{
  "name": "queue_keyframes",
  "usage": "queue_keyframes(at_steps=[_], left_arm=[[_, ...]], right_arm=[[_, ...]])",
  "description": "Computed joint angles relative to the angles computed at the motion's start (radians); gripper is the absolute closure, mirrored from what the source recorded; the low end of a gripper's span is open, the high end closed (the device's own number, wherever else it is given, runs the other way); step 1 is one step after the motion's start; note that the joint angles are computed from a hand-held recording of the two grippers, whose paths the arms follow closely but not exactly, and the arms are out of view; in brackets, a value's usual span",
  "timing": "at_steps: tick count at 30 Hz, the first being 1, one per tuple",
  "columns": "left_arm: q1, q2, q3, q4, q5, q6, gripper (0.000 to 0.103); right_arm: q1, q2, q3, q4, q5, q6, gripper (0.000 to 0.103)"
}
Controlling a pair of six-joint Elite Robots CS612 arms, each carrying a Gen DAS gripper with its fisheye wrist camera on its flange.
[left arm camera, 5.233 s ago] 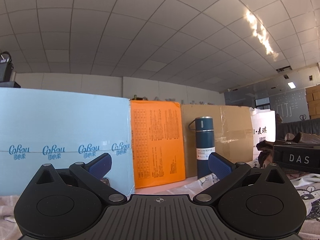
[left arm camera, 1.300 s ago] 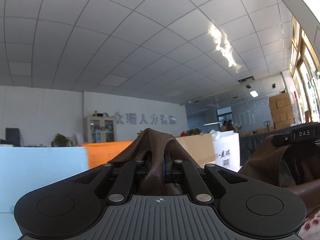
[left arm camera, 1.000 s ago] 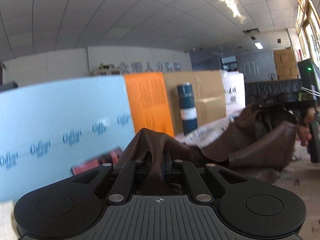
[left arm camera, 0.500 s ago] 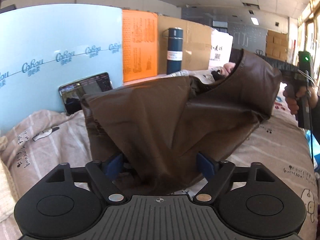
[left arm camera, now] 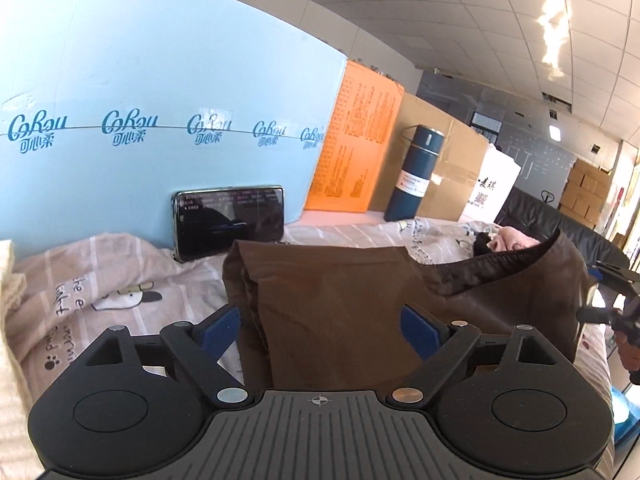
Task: Fold clothes
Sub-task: 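Lift the brown jacket with both grippers and shake it out, then lay the jacket down on the bed and open both grippers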
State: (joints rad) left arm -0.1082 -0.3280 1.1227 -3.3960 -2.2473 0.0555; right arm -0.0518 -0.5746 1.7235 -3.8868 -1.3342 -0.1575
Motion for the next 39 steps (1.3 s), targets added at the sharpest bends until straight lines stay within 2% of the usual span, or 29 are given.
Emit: queue_keyframes(at_steps=[2, 3, 7, 10, 15, 16, 17, 18, 19, 20, 21, 22, 25, 31, 39], left_arm=[[-0.007, 0.017, -0.042, 0.017, 0.02, -0.021, 0.013], [-0.009, 0.027, -0.065, 0.029, 0.025, -0.03, 0.013], [-0.023, 0.061, -0.157, 0.121, 0.033, -0.022, 0.013], [-0.036, 0.083, -0.219, 0.192, 0.045, -0.006, 0.013], [-0.055, 0.095, -0.256, 0.263, 0.092, 0.01, 0.015], [-0.056, 0.1, -0.262, 0.262, 0.098, 0.006, 0.017], [-0.059, 0.101, -0.259, 0.248, 0.116, 0.011, 0.031], [-0.061, 0.101, -0.256, 0.234, 0.134, 0.017, 0.055], [-0.064, 0.1, -0.252, 0.223, 0.154, 0.028, 0.063], [-0.063, 0.102, -0.253, 0.219, 0.146, 0.034, 0.073], [-0.062, 0.105, -0.255, 0.215, 0.136, 0.04, 0.079], [-0.061, 0.104, -0.247, 0.181, 0.129, 0.042, 0.081], [-0.055, 0.097, -0.219, 0.062, 0.1, 0.027, 0.086], [-0.026, 0.06, -0.126, -0.25, -0.011, -0.093, 0.086], [0.021, -0.034, 0.116, -0.585, -0.127, -0.15, 0.086]], right_arm=[[-0.004, -0.005, -0.02, 0.09, 0.056, -0.036, 0.002], [-0.002, -0.004, -0.031, 0.12, 0.051, -0.039, 0.002], [0.011, 0.005, -0.07, 0.174, -0.026, -0.042, 0.002], [0.012, 0.012, -0.091, 0.179, -0.045, -0.017, 0.002], [0.019, 0.027, -0.126, 0.173, -0.097, 0.012, 0.006], [0.022, 0.03, -0.13, 0.172, -0.11, 0.015, 0.017], [0.024, 0.033, -0.134, 0.17, -0.123, 0.016, 0.024], [0.027, 0.035, -0.136, 0.167, -0.135, 0.013, 0.039], [0.028, 0.038, -0.135, 0.162, -0.142, 0.006, 0.058], [0.028, 0.04, -0.134, 0.154, -0.145, 0.005, 0.066], [0.027, 0.042, -0.132, 0.143, -0.148, 0.009, 0.078], [0.026, 0.045, -0.129, 0.123, -0.151, 0.018, 0.087], [0.02, 0.052, -0.112, 0.035, -0.164, 0.062, 0.095], [0.012, 0.045, -0.034, -0.173, -0.193, 0.114, 0.097], [-0.002, 0.046, 0.082, -0.407, -0.176, 0.155, 0.097]])
